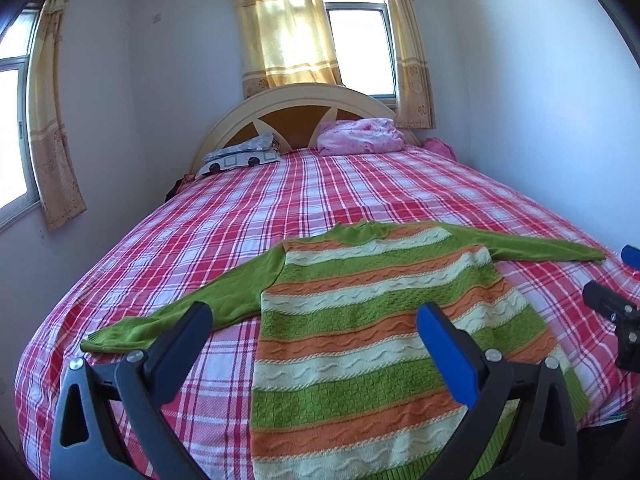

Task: Fold small clothes
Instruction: 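Move the right gripper to the green sleeve cuff and close on it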

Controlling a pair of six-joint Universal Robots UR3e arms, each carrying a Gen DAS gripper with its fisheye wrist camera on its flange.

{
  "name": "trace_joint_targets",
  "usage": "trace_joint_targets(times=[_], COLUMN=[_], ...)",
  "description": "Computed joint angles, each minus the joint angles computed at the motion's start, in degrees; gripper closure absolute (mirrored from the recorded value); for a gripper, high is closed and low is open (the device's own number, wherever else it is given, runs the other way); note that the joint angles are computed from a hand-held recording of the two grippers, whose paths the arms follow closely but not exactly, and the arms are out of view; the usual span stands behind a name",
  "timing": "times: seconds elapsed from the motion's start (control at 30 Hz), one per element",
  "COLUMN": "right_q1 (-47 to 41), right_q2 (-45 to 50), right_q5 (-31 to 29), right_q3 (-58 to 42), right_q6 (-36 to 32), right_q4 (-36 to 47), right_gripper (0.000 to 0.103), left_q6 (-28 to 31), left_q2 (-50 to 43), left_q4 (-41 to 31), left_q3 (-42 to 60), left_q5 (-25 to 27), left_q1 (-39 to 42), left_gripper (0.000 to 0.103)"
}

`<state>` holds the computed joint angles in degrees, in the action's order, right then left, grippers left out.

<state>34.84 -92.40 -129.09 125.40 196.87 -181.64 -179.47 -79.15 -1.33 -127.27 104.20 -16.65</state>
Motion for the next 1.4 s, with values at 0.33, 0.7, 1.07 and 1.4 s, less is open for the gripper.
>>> trace_joint_targets(times=[0.33,0.7,1.07,1.4], right_q1=[-16.7,-35.2,-53.9,-77.7], right_q2=[-0.1,1.3,1.4,0.8], right_q5=[12.2,21.7,32.3,49.1], right_q3=[0.3,2.4,4.7,2.1], right_q6=[-7.6,-13.9,-17.0,-15.8], right_q4=[-0.9,-0.3,1.0,10.0], right_gripper=[0.001,0.001,0.001,0.011], left_q6=[4.4,5.1,4.8,0.9], left_q2=[-15.1,-32.0,-43.5,-45.8], left_q4=[-0.1,-5.2,-10.0,-9.0], left_q3=[12.4,29.4,42.7,41.4], left_q5=[1.2,0.0,-1.9,-2.7], left_q1=[-1.6,-3.1,-2.8,0.3], left_gripper=[0.0,0.0,0.0,0.0])
